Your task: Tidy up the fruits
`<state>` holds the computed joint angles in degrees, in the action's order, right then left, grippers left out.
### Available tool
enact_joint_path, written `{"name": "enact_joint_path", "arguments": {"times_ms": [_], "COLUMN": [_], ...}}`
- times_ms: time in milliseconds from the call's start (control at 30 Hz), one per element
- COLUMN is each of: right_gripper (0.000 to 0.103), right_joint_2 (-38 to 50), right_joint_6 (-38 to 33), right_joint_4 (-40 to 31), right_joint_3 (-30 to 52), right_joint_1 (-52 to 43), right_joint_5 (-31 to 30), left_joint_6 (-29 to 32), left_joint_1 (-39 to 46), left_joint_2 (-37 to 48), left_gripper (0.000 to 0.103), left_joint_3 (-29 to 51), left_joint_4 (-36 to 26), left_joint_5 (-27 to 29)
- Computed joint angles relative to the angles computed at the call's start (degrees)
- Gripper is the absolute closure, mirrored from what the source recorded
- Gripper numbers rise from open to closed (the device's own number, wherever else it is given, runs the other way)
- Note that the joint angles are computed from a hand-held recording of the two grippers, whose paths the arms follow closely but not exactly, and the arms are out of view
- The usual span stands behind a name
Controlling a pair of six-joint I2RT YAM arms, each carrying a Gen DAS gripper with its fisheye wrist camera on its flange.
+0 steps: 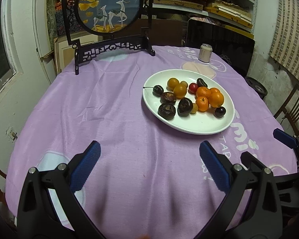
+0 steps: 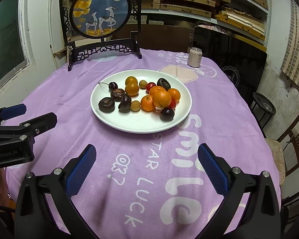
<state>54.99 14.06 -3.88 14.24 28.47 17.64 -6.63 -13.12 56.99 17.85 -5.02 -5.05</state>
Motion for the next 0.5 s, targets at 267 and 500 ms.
{"name": "enact_joint_path", "arguments": {"times_ms": [267, 500], "right_gripper": [0.001, 0.001], "right_joint_2": [0.0, -0.2], "right_joint_6": [0.0, 0.1], "right_joint_4": [0.2, -0.4], "right_joint_3": [0.0, 0.4], "right_joint_1": [-0.4, -0.7], "right_joint_5": [-0.4, -0.8], "left_joint_6": [0.4, 0.3], "left_joint_1": [0.1, 1.0], "left_joint_2": [0.1, 0.2], "left_gripper": [0.002, 0.002], "left_joint_3": [0.0, 0.0], "left_joint_4": [0.2, 0.5], "left_joint_5": [-0.1, 0.2]}}
